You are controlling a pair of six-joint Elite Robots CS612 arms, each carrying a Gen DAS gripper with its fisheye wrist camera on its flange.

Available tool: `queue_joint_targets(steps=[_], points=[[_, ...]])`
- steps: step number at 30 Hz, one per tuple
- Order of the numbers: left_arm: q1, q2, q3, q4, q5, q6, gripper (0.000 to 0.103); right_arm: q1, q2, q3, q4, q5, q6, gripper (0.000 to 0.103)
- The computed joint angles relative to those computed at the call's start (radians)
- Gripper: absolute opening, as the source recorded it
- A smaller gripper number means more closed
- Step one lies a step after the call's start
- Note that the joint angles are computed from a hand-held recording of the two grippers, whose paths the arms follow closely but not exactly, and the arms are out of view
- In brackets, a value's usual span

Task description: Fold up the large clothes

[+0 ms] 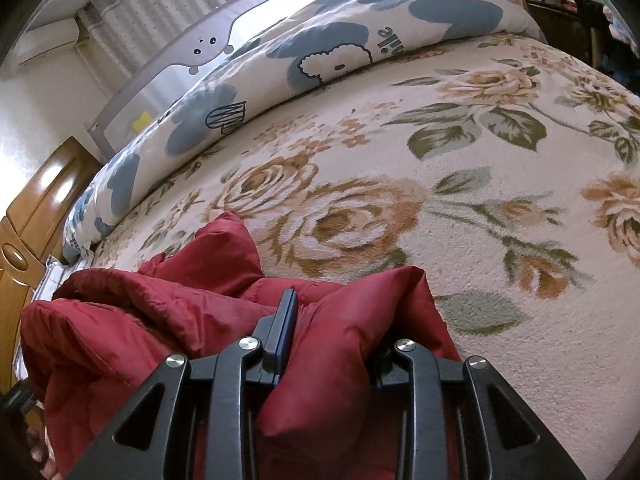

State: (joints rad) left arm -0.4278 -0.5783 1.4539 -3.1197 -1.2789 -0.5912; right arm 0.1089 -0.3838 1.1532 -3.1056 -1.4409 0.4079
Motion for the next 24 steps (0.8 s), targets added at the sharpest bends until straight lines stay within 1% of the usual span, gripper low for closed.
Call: queue_joint_targets(steps=[3, 5, 7, 8, 9, 11, 13, 15, 17, 18, 19, 20, 22, 24], points=[[-0.018, -0.026, 0.053, -0.06, 0.014, 0.026, 0.06, 0.0, 0.002, -0.006, 0.009, -0.001, 0.002, 0.03], [-0.03, -0.034, 0.073, -0.088, -0.008, 0.049, 0.06, 0.0, 0.003, -0.007, 0.009, -0.001, 0.006, 0.03], [-0.041, -0.035, 0.079, -0.095, -0.042, 0.079, 0.06, 0.0, 0.002, -0.007, 0.009, -0.005, 0.004, 0.03], [-0.046, -0.035, 0.076, -0.081, -0.045, 0.089, 0.06, 0.0, 0.003, -0.007, 0.009, -0.004, 0.003, 0.03], [-0.054, -0.034, 0.071, -0.053, -0.029, 0.097, 0.061, 0.0, 0.003, -0.007, 0.01, -0.004, 0.002, 0.03], [-0.073, -0.022, 0.041, 0.047, 0.031, 0.103, 0.063, 0.0, 0.002, -0.006, 0.01, -0.003, 0.004, 0.03], [-0.078, -0.005, 0.017, 0.097, 0.048, 0.099, 0.063, 0.001, -0.003, -0.001, 0.008, -0.004, 0.007, 0.032], [-0.078, 0.012, -0.001, 0.123, 0.074, 0.09, 0.065, -0.001, -0.012, 0.011, -0.005, 0.005, 0.016, 0.038], [-0.074, 0.022, -0.013, 0.129, 0.083, 0.085, 0.072, -0.007, -0.037, 0.053, -0.057, 0.034, 0.039, 0.048], [-0.072, 0.025, -0.016, 0.127, 0.082, 0.082, 0.072, -0.01, -0.051, 0.079, -0.09, 0.049, 0.049, 0.051], [-0.071, 0.03, -0.024, 0.132, 0.089, 0.082, 0.074, -0.013, -0.067, 0.108, -0.131, 0.062, 0.059, 0.056], [-0.072, 0.032, -0.025, 0.134, 0.098, 0.083, 0.075, -0.014, -0.082, 0.138, -0.172, 0.065, 0.064, 0.064], [-0.076, 0.036, -0.032, 0.139, 0.116, 0.084, 0.076, -0.009, -0.115, 0.2, -0.248, 0.053, 0.038, 0.075], [-0.078, 0.038, -0.033, 0.142, 0.125, 0.084, 0.076, -0.001, -0.137, 0.232, -0.251, 0.061, -0.029, 0.075]])
